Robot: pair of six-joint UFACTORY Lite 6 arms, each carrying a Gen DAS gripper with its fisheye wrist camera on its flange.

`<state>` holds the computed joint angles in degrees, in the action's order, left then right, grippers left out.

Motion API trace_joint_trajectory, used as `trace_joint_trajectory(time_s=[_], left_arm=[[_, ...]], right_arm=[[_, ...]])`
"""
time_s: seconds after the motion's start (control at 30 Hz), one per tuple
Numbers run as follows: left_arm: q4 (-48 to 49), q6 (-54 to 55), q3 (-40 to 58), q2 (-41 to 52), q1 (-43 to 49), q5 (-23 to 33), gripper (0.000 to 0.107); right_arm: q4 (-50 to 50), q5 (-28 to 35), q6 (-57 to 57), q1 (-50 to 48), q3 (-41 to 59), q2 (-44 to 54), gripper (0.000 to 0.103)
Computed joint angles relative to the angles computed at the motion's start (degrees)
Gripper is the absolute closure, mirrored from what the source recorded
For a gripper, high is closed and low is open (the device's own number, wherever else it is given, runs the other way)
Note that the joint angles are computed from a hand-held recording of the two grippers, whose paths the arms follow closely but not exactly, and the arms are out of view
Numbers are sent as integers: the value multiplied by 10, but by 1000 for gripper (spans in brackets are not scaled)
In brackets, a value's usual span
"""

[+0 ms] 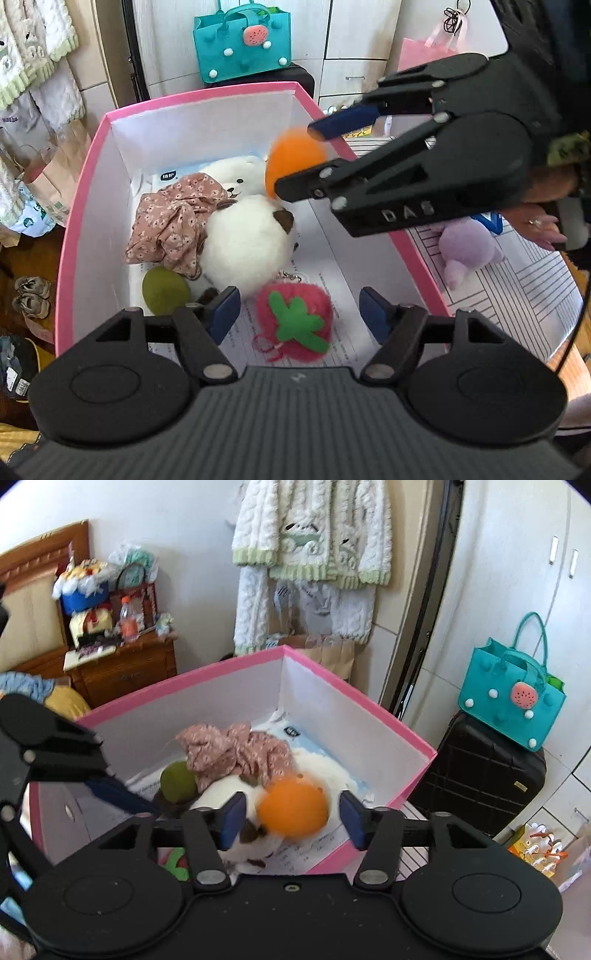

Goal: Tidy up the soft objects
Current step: 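Lower both items into the pink box and open both grippers, then move both tools back toward the lilac plush and blue wipes pack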

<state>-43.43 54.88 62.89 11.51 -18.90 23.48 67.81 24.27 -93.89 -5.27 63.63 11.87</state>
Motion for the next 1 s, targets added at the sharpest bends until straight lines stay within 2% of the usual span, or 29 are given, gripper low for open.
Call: trace_joint_trajectory(time_s=[0.13, 0.27, 0.37, 0.57, 0.73, 1.0], left_arm=[[22, -25, -3, -20, 7, 15, 23], [33, -26, -40, -76, 4, 5, 18], [51, -49, -64, -122, 5, 8, 18], [189, -191, -100, -215, -23, 8, 18], [240, -250, -109, -272, -30, 48, 18], [300, -310, -144, -382, -59, 92, 18]], right_arm=[[10, 36, 10, -27, -10, -24, 38], [-21, 83, 61, -59, -26, -62, 37], [-38, 114, 78, -82, -57, -113, 37], [-78, 169, 103, -115, -118, -223, 36], [-124, 200, 138, -136, -164, -324, 34], [-143, 345, 124, -263, -220, -483, 32]])
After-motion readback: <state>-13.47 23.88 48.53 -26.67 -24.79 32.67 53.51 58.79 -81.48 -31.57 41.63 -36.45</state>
